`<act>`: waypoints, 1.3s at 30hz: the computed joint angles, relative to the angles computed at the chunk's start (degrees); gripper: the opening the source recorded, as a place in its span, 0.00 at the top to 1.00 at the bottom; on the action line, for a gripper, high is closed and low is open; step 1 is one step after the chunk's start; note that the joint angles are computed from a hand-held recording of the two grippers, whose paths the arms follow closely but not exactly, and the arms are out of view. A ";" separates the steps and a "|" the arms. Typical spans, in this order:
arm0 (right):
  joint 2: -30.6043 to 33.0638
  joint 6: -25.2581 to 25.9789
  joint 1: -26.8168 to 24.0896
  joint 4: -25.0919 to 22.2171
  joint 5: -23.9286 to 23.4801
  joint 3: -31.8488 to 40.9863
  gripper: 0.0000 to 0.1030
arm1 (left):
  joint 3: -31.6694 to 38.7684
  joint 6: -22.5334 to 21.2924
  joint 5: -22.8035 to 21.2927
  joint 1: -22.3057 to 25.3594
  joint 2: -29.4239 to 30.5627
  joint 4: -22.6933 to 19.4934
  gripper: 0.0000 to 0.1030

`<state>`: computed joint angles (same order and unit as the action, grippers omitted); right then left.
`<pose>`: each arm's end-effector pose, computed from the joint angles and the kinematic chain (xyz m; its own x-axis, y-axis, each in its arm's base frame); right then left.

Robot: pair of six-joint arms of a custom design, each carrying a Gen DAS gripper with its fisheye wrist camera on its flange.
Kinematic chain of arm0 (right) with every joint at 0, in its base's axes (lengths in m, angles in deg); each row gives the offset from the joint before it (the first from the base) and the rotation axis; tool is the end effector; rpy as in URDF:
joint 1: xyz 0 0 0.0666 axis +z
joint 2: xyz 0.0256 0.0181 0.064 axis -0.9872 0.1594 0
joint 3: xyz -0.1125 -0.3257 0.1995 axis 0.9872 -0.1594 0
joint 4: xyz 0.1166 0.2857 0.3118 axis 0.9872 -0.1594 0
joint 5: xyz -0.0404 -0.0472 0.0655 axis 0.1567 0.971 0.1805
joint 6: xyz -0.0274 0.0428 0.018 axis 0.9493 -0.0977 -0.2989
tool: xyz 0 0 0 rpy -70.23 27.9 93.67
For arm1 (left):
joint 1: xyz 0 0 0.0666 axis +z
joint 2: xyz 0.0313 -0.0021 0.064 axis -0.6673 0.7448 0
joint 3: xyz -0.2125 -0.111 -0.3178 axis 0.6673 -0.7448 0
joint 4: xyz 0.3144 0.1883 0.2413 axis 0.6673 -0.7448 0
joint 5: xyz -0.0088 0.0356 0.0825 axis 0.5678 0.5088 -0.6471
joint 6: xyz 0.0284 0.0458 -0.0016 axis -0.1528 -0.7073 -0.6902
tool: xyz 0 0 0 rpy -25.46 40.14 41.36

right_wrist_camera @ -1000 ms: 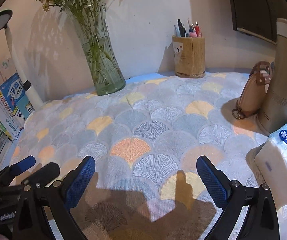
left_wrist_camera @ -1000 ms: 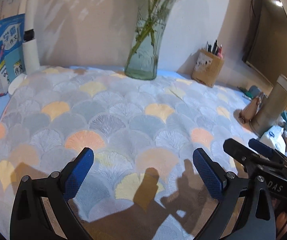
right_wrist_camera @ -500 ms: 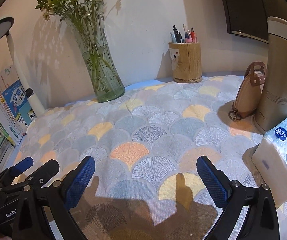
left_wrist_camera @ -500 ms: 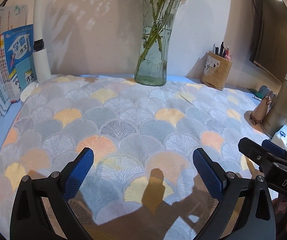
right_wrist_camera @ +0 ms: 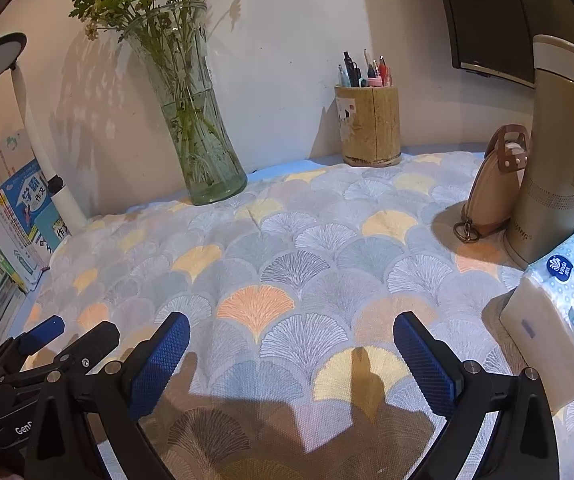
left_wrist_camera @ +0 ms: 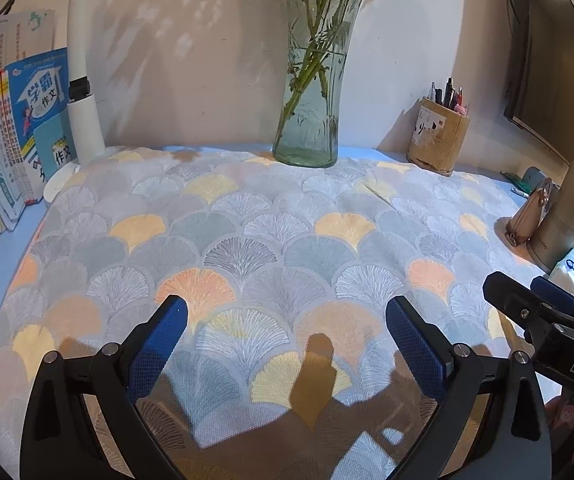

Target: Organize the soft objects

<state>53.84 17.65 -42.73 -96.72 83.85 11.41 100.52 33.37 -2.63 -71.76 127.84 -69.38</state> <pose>0.3980 0.3024 0.4814 -0.6400 -0.0229 -0.7680 -0.2552 0.9492 0.1843 0.3684 -0.1932 0.4809 -0.6192 -0.2116 -0.7562 -0.2150 0.9719 -0.0959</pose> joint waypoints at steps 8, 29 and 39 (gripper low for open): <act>0.04 -0.04 -0.18 0.06 -0.47 -0.07 0.01 | 0.11 0.19 0.41 0.20 0.09 -0.22 0.03; 0.00 0.08 -0.28 0.03 -0.69 -0.09 0.01 | 0.32 0.99 1.58 0.83 0.31 -0.91 0.03; 0.03 -0.02 -0.25 0.10 -0.56 -0.14 0.01 | 0.34 1.11 2.05 1.17 0.41 -1.08 0.03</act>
